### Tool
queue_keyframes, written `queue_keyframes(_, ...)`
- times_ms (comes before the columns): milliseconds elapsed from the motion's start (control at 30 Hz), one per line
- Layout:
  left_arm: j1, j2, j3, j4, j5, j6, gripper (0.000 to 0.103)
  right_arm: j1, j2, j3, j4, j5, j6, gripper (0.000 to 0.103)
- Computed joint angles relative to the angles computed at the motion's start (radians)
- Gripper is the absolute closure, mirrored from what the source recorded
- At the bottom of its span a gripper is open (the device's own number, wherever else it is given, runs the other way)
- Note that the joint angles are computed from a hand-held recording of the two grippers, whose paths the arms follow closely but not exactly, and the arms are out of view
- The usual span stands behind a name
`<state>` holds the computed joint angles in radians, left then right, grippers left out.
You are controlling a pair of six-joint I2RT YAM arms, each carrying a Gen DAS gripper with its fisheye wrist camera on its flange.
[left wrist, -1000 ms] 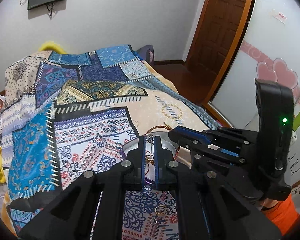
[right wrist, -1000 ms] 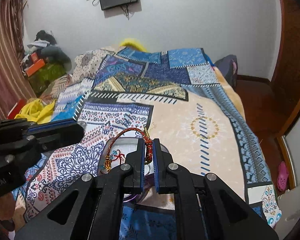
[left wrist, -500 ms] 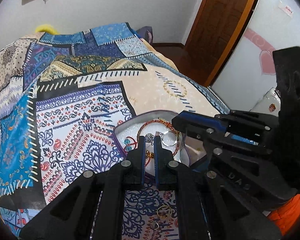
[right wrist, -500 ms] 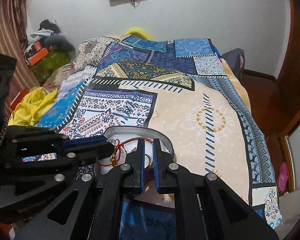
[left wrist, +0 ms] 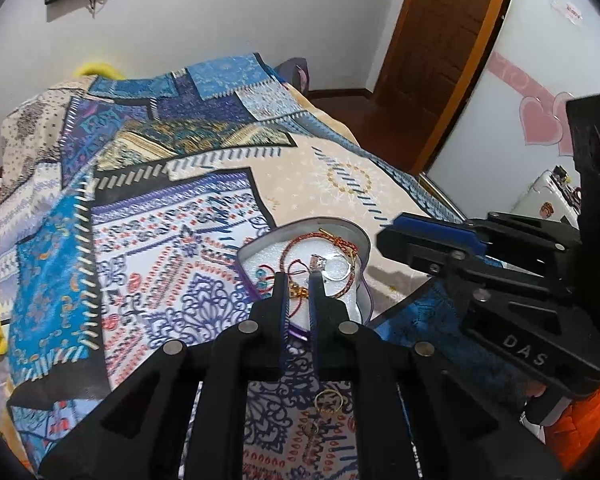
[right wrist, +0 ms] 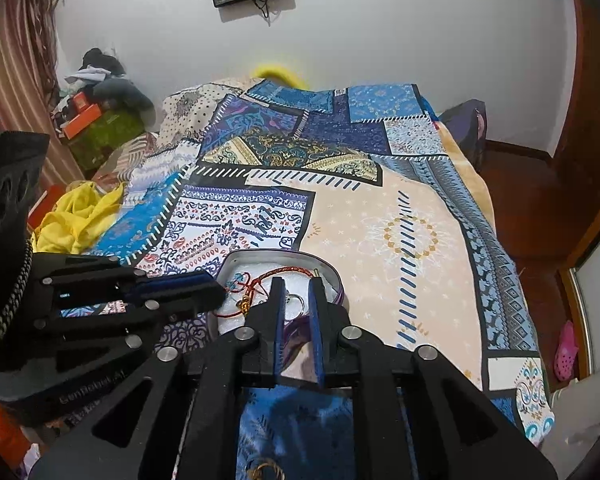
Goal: Organize jewelry
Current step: 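Open the right tool to drop the bracelet while the left tool releases the earring into the tin, then reach the right tool to the gold rings on the blue cloth and grasp them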
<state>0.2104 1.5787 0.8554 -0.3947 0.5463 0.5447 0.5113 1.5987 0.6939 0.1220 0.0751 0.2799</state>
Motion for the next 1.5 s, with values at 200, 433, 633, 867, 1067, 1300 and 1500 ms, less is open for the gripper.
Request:
queue_keyframes(200,0.063,-0.092,-0.01,-0.062,0.036,0.03,0.089,0.029,-0.1,-0.046,-0.013,0.037,0.022,0.084)
queue_keyframes(433,0.147,-0.204,-0.028,-0.144,0.096,0.083,0.067,0.078,-0.226,-0.104,-0.036,0.101,0.055,0.066)
queue_keyframes(633,0.21,-0.271,-0.056,-0.198,0.119,0.149,0.059,0.117,-0.306,-0.152,-0.055,0.149,0.086,0.066)
queue_keyframes(867,0.272,-0.275,-0.101,-0.23,0.109,0.239,0.058,0.171,-0.315,-0.194,-0.073,0.191,0.126,0.066)
queue_keyframes(1067,0.294,-0.256,-0.155,-0.208,0.071,0.288,0.058,0.195,-0.271,-0.23,-0.054,0.18,0.166,0.066)
queue_keyframes(1300,0.316,-0.222,-0.211,-0.189,0.033,0.345,0.058,0.209,-0.189,-0.271,-0.025,0.184,0.197,0.066)
queue_keyframes(1500,0.312,-0.189,-0.232,-0.157,0.011,0.343,0.058,0.202,-0.146,-0.292,-0.011,0.228,0.215,0.066)
